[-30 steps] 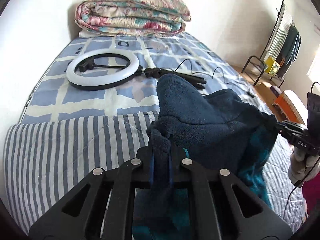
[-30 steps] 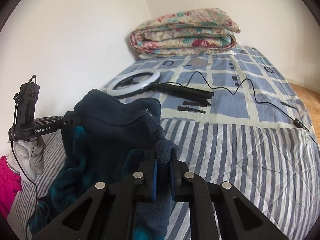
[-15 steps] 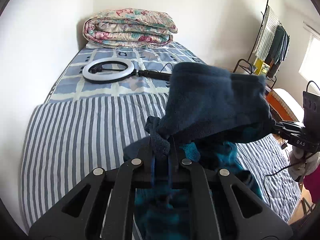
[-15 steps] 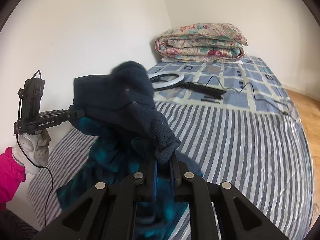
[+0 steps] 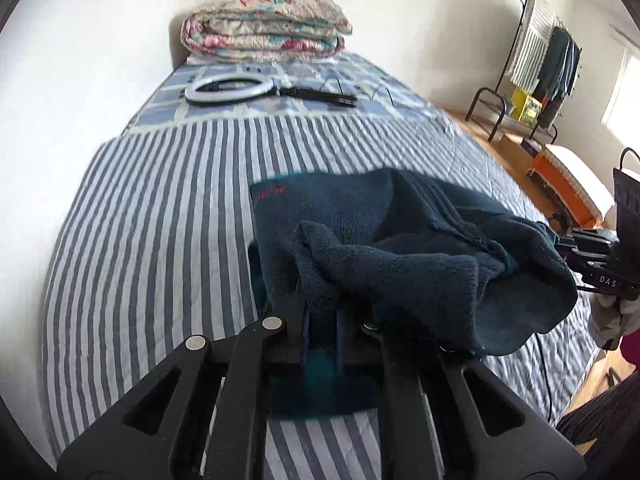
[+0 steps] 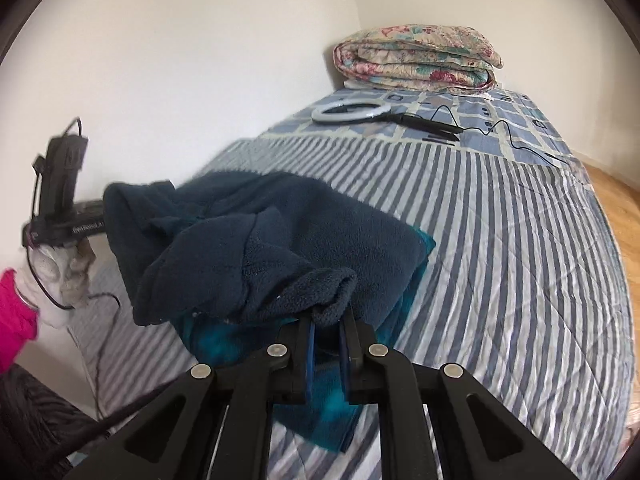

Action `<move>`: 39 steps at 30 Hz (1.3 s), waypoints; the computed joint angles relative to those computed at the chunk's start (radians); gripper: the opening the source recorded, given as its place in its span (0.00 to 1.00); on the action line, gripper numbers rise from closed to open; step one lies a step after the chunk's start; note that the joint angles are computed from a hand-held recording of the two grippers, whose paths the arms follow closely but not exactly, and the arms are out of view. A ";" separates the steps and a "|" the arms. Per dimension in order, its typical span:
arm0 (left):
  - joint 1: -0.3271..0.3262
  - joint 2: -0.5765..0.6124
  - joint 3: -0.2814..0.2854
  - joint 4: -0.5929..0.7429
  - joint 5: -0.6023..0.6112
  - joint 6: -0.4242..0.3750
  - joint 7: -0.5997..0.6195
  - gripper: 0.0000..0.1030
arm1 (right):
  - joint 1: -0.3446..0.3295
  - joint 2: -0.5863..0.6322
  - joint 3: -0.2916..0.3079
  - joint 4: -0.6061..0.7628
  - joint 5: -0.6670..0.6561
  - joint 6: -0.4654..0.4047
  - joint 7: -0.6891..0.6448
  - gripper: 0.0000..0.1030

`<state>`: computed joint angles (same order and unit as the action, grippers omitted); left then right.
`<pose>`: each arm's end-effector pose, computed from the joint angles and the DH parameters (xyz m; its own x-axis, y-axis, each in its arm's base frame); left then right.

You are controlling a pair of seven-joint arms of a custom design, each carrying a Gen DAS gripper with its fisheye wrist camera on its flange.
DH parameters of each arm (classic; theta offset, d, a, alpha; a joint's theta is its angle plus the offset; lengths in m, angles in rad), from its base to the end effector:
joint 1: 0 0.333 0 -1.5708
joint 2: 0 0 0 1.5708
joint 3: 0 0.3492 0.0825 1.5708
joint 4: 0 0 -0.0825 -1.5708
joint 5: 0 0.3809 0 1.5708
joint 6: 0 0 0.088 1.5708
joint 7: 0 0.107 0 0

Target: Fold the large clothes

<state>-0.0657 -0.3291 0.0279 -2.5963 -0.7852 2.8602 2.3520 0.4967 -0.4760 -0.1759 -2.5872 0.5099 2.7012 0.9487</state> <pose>0.4341 0.0228 0.4568 -0.1732 -0.9730 0.1524 -0.7791 0.0407 -0.6255 0.4005 0.1091 0.5078 0.5505 -0.8209 -0.1522 -0.6994 -0.3538 -0.6210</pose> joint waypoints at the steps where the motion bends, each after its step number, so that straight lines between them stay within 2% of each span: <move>1: 0.031 -0.012 -0.040 -0.029 0.056 0.026 -0.047 0.09 | -0.020 -0.012 0.024 -0.019 -0.026 0.004 0.020 0.07; 3: 0.034 -0.037 -0.057 -0.076 0.098 0.063 -0.068 0.15 | -0.054 -0.033 0.064 -0.052 -0.086 0.013 0.069 0.07; 5: 0.040 -0.058 -0.059 -0.106 0.140 0.066 -0.103 0.20 | -0.083 -0.049 0.091 -0.073 -0.153 0.017 0.124 0.08; 7: 0.021 -0.080 -0.016 -0.117 0.132 0.034 -0.115 0.20 | -0.093 -0.064 0.089 -0.076 -0.192 -0.005 0.172 0.10; 8: 0.012 -0.090 0.007 -0.116 0.121 0.012 -0.111 0.20 | -0.092 -0.073 0.086 -0.077 -0.205 -0.007 0.190 0.14; 14: 0.037 -0.231 0.091 -0.079 0.061 -0.155 -0.122 0.20 | -0.076 -0.209 0.057 -0.069 -0.254 -0.066 0.262 0.26; 18: 0.095 -0.355 0.109 -0.033 0.075 -0.301 -0.174 0.21 | -0.061 -0.326 0.041 -0.041 -0.263 -0.125 0.306 0.31; 21: 0.139 -0.443 0.118 0.015 0.114 -0.423 -0.223 0.21 | -0.053 -0.406 0.053 -0.010 -0.277 -0.189 0.345 0.43; 22: 0.153 -0.472 0.119 0.032 0.129 -0.463 -0.240 0.22 | -0.047 -0.434 0.057 0.003 -0.278 -0.209 0.357 0.51; 25: 0.180 -0.524 0.130 0.097 0.164 -0.568 -0.290 0.40 | -0.035 -0.488 0.073 0.062 -0.299 -0.278 0.388 0.53; 28: 0.193 -0.543 0.152 0.180 0.187 -0.672 -0.336 0.41 | -0.027 -0.527 0.091 0.129 -0.318 -0.345 0.416 0.55; 30: 0.198 -0.552 0.166 0.231 0.195 -0.741 -0.370 0.46 | -0.019 -0.540 0.097 0.183 -0.324 -0.391 0.433 0.61; 32: 0.193 -0.548 0.183 0.278 0.192 -0.790 -0.382 0.65 | -0.018 -0.547 0.103 0.223 -0.334 -0.414 0.443 0.67; 35: 0.201 -0.549 0.180 0.289 0.202 -0.807 -0.382 0.68 | -0.013 -0.548 0.111 0.272 -0.346 -0.452 0.449 0.71; 39: 0.210 -0.517 0.181 0.203 0.165 -0.796 -0.399 0.68 | -0.013 -0.560 0.104 0.218 -0.333 -0.450 0.475 0.71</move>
